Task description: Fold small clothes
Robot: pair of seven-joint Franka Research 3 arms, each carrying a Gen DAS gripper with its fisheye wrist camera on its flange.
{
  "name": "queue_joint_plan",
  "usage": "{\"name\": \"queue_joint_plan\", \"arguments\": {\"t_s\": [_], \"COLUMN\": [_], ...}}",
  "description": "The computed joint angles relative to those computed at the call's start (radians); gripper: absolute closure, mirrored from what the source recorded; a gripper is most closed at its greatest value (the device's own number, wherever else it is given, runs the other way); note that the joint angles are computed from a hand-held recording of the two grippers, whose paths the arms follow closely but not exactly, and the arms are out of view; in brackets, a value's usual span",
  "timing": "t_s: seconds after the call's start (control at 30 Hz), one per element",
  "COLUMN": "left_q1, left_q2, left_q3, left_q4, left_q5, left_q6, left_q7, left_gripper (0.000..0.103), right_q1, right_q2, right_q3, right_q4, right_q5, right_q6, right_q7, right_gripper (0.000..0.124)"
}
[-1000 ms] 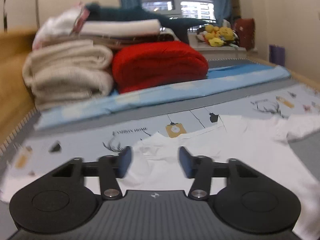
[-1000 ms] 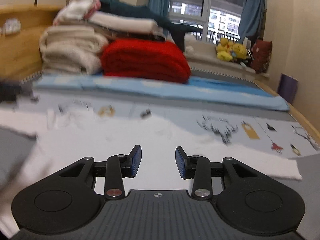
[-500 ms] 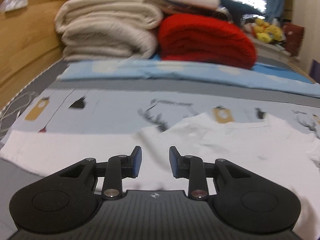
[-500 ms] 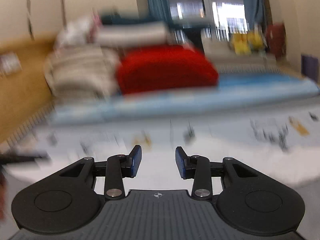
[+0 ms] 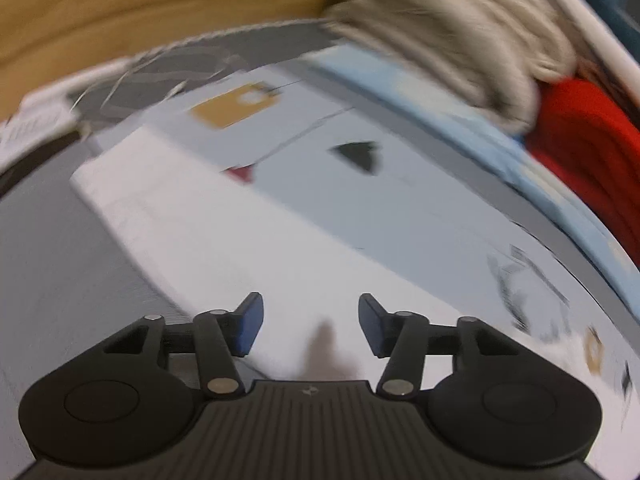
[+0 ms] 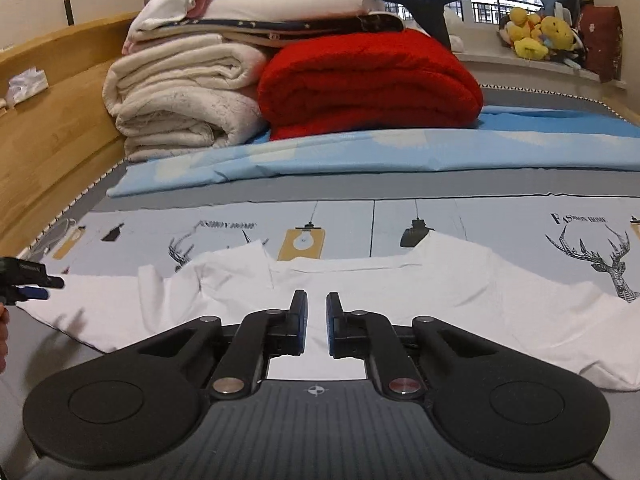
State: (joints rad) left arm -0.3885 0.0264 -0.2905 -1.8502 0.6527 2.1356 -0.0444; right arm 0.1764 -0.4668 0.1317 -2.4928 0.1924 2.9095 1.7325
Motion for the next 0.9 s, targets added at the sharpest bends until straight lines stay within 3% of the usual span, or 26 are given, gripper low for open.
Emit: {"name": "queue_joint_plan", "arguments": {"t_s": [0.27,0.4,0.43,0.47,0.53,0.67,0.73,0.83,0.9], "left_q1": [0.076,0.1,0.103,0.104,0.101,0.053,0.012,-0.074,-0.131], "left_q2": [-0.114,-0.133,-0.131,-0.127,-0.12,-0.053,-0.016,0.063,0.132], "left_q3": [0.028,0.021,0.019,0.017,0.008,-0.04,-0.054,-0.077,-0.089], "left_q4": [-0.151,-0.182,-0.178,-0.173,-0.157,0.001,0.082,0.202,0.283], "left_q5": [-0.098,-0.085,-0.076,-0.073,-0.065,0.072,0.162,0.306,0.334], "left_q6": [-0.062,-0.031,-0.03,-0.029,-0.05,-0.199,-0.203,-0.115,0.01], "left_q7": [-0.13,-0.139,-0.125,-0.108,-0.097,-0.075,-0.056,0.006,0.037], "left_gripper": [0.045,0.048,0.064,0.094,0.099,0.099,0.099,0.099,0.099], "right_q1": [0.005,0.033,0.038,0.045,0.055,0.056,0.055,0.048,0.029], "right_q2": [0.063,0.092,0.096,0.101,0.106,0.095,0.078,0.04,0.006], "right_q3": [-0.022,-0.037,-0.041,-0.043,-0.048,-0.046,-0.047,-0.046,-0.033], "right_q4": [0.029,0.046,0.051,0.055,0.059,0.058,0.052,0.031,0.011], "right_q5": [0.018,0.038,0.045,0.053,0.068,0.08,0.085,0.092,0.081], "right_q6": [-0.052,-0.053,-0.058,-0.061,-0.064,-0.079,-0.086,-0.094,-0.108], "right_q7": [0.015,-0.008,-0.014,-0.019,-0.028,-0.025,-0.022,-0.01,0.016], "right_gripper": [0.113,0.113,0.114,0.114,0.114,0.114,0.114,0.114,0.114]}}
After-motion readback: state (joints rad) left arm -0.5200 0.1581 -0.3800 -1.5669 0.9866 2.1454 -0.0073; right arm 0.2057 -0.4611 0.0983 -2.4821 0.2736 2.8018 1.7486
